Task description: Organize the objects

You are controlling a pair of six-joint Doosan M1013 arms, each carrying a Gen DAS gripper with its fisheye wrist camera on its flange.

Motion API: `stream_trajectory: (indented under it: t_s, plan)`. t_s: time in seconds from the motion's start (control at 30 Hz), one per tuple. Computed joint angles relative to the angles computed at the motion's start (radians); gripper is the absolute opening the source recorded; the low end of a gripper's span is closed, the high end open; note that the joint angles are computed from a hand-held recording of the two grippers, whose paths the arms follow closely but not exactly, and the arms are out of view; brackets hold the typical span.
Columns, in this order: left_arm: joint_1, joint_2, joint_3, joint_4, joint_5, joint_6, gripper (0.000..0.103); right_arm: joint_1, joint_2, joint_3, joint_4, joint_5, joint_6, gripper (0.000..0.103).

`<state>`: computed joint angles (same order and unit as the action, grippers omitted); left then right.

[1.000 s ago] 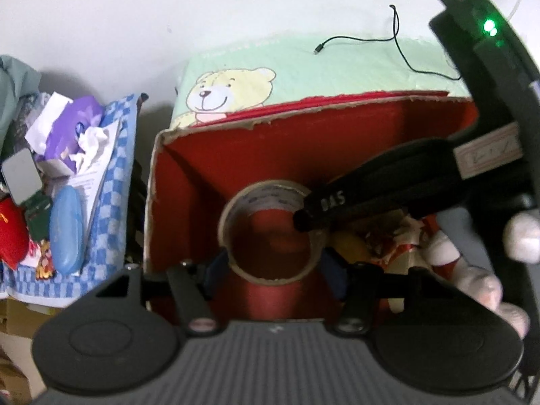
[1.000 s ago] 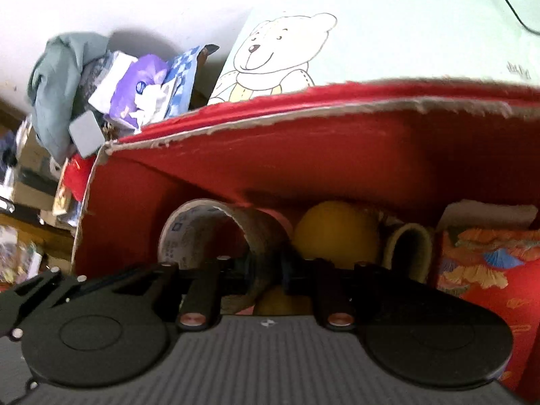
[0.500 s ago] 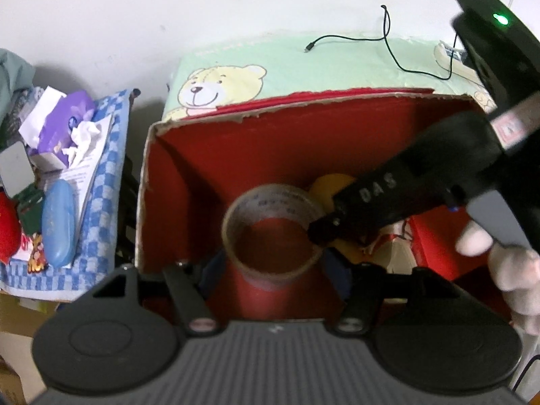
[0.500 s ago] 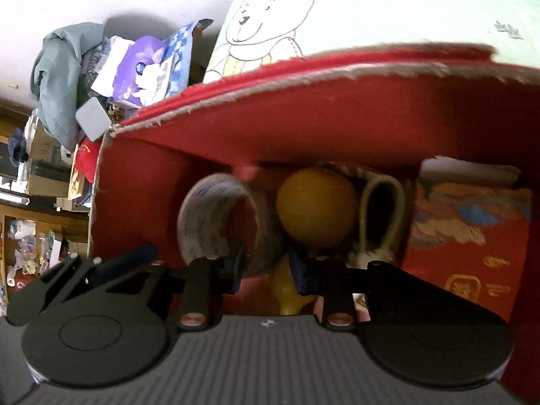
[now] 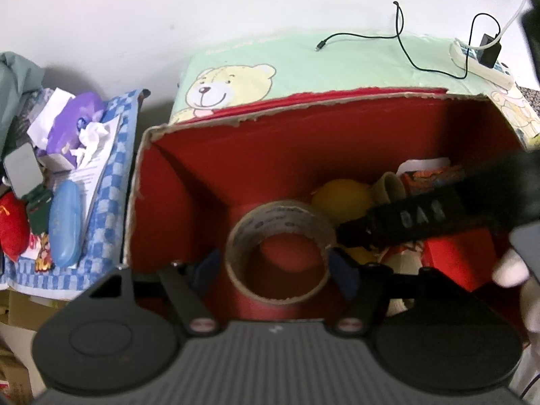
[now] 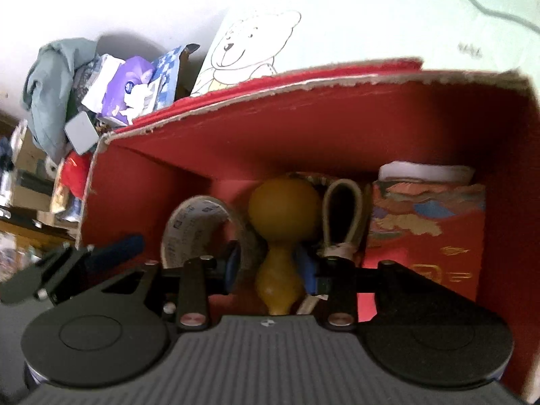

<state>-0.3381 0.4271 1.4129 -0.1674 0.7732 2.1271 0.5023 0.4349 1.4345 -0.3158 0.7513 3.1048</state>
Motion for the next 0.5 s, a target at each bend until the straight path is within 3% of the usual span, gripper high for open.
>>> stream_trajectory:
  t_s: [0.13, 0.23, 0.33, 0.5]
  plan:
    - [-0.003, 0.009, -0.009, 0.0, -0.001, -0.005, 0.069, 0.015, -0.012, 0.023, -0.086, 0.004, 0.07, 0.035]
    - [-0.012, 0.008, -0.002, 0.04, -0.039, -0.028, 0.07, 0.011, -0.029, 0.066, -0.128, -0.065, 0.175, 0.035]
    - [-0.007, 0.017, -0.015, 0.021, -0.026, -0.016, 0.071, 0.008, -0.034, 0.084, -0.159, -0.094, 0.253, 0.033]
    - [-0.006, 0.036, -0.036, 0.011, -0.004, -0.027, 0.073, 0.016, -0.021, 0.059, -0.194, -0.049, 0.246, 0.034]
